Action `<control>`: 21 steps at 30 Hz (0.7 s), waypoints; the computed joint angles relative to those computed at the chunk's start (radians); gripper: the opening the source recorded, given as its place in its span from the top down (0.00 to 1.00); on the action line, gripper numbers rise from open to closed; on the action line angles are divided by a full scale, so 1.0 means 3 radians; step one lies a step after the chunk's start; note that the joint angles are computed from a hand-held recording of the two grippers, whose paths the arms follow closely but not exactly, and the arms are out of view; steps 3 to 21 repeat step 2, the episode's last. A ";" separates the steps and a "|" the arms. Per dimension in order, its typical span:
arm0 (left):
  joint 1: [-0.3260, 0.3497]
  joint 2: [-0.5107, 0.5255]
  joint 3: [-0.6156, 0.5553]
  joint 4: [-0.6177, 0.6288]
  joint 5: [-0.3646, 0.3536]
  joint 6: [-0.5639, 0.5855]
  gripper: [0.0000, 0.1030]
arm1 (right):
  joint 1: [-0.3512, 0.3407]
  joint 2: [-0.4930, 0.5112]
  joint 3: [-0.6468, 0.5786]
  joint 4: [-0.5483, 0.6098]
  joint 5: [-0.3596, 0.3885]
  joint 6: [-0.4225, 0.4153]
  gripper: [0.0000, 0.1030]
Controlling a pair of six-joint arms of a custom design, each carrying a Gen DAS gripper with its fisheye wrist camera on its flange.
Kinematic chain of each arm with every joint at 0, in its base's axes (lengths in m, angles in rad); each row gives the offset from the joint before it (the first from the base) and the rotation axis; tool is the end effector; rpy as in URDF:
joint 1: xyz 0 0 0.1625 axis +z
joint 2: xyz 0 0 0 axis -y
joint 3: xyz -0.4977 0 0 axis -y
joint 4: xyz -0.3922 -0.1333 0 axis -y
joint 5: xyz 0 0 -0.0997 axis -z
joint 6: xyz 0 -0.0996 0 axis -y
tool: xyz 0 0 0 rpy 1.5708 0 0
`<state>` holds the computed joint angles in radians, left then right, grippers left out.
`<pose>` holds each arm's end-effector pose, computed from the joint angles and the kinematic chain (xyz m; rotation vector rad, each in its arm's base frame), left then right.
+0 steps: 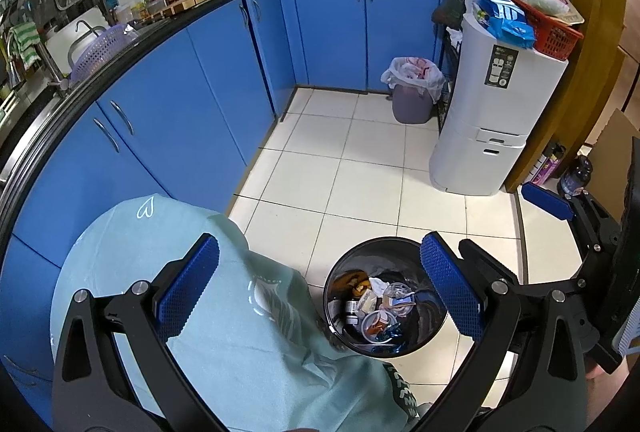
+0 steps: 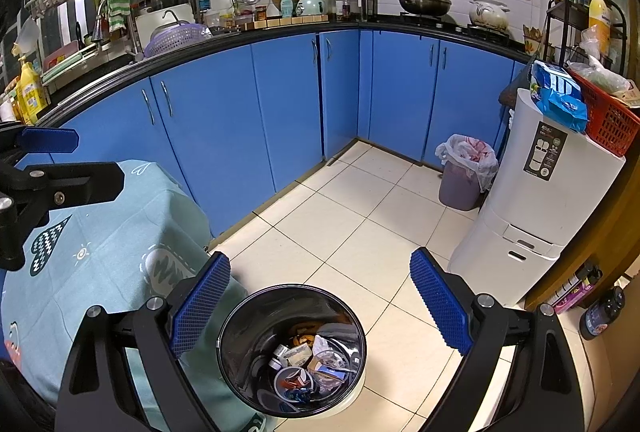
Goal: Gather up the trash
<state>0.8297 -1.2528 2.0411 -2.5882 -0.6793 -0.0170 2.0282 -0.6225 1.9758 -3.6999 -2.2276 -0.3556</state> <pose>-0.2114 -0.5432 0.3188 0.6997 2.2062 -0.6556 0.3368 -0.5201 0.0832 0.6285 -2.2873 0.9995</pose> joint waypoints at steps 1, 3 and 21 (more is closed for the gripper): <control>0.0000 -0.0001 0.0001 0.0003 0.0004 -0.0003 0.03 | 0.0000 0.0000 0.0000 0.0000 0.0000 0.0000 0.13; 0.0001 -0.0001 -0.0002 0.0016 0.0001 -0.0010 0.03 | 0.0000 0.0000 0.0000 0.0000 0.0000 0.0000 0.13; 0.0001 -0.0001 -0.0002 0.0016 0.0001 -0.0010 0.03 | 0.0000 0.0000 0.0000 0.0000 0.0000 0.0000 0.13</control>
